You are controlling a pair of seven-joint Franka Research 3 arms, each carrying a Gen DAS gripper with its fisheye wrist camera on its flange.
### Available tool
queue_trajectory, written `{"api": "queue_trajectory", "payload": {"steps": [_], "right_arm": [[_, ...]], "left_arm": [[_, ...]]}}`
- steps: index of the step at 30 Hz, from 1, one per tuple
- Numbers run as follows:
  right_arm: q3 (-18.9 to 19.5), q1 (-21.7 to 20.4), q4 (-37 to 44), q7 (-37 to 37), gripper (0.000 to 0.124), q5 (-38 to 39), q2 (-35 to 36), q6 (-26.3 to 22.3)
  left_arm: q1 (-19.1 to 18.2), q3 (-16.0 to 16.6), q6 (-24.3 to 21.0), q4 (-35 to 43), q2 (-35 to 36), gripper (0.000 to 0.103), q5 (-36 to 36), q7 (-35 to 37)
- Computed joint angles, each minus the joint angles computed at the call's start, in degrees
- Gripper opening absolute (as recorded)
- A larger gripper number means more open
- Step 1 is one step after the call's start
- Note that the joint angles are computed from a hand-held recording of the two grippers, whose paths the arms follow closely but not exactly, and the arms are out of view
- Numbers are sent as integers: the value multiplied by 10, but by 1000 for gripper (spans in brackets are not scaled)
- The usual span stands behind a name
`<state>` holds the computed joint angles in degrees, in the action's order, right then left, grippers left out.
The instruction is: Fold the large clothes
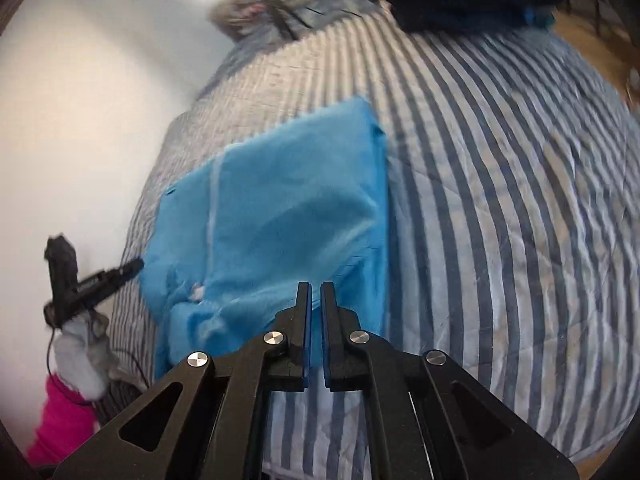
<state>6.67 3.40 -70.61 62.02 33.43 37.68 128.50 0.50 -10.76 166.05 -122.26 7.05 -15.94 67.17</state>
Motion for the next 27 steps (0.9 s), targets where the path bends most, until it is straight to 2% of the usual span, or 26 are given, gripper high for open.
{"api": "queue_trajectory", "payload": {"steps": [3,5,8,11,12,14,15,17,18,19,20,24,27], "right_arm": [[27,-12,-93,-111,3,36,-66,38],[34,-13,-117,-172,3,54,-84,30],[28,-4,-115,-240,3,47,-85,-22],[15,16,-89,-267,5,12,-70,-69],[9,27,-82,-269,8,-5,-65,-76],[1,45,-79,-268,32,-33,-60,-74],[-2,52,-86,-271,37,-43,-63,-62],[-6,64,-98,-274,38,-58,-64,-33],[-11,73,-90,-259,38,-70,-56,-20],[-16,77,-77,-241,38,-80,-47,-19],[-20,78,-56,-218,38,-86,-34,-24],[-14,56,11,-163,31,-73,8,-44],[3,31,61,-150,31,-47,38,-94]], "left_arm": [[-5,-15,21,-43,-51,29,-72,66],[-27,-20,25,-61,-75,29,-161,142],[-80,-17,7,-69,-91,29,-322,276],[-118,-16,-6,-55,-78,29,-401,341],[-124,-17,-10,-48,-70,29,-407,344],[-132,-26,-9,-36,-50,29,-418,349],[-133,-30,-8,-33,-44,29,-423,350],[-131,-40,-11,-11,-20,29,-447,360],[-132,-44,-5,-6,-14,29,-432,351],[-137,-42,4,1,-2,29,-376,311],[-138,-43,6,8,9,29,-334,280],[-118,-70,16,38,42,29,-316,264],[-93,-98,29,55,62,29,-329,266]]}}
